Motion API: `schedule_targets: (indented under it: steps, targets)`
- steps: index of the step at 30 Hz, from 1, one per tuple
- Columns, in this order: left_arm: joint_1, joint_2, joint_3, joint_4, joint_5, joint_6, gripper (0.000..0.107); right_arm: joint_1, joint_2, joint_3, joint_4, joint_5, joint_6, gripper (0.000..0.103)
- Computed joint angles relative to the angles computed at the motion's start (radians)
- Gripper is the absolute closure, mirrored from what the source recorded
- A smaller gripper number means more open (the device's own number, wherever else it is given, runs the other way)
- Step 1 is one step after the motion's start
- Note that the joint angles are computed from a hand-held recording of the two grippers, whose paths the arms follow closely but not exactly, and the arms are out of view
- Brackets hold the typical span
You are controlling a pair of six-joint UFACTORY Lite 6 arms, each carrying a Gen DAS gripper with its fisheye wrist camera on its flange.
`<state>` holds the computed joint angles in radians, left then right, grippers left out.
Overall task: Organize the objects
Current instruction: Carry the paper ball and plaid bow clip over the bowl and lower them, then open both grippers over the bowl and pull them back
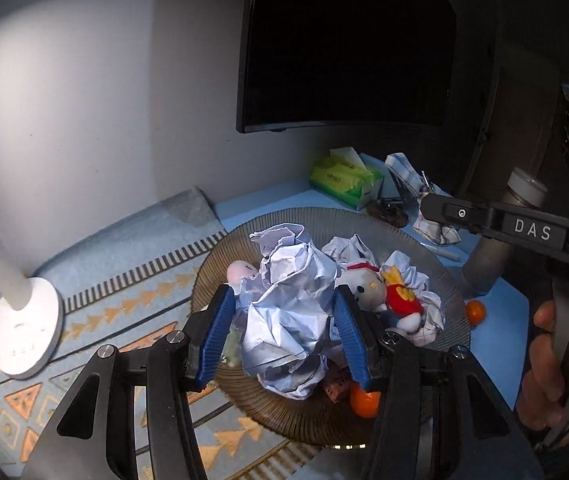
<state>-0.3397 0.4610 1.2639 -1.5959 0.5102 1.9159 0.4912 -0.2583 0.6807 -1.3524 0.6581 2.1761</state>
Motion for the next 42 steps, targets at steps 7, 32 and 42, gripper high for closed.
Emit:
schedule_targets:
  steps: [7,32,42]
  targets:
    - [-0.013,0.106,0.085,0.086,0.016,-0.124,0.025,-0.143,0.122,0.04,-0.041,-0.173,0.002,0.047]
    - [1.03,-0.154,-0.254,0.237,0.293,0.14,0.005,0.588,0.859,0.878,0.265,0.06,-0.182,0.04]
    - [1.025,0.16,-0.124,0.113,0.078,0.277,0.005,0.531,1.357,1.351,0.505,0.103,-0.476,0.04]
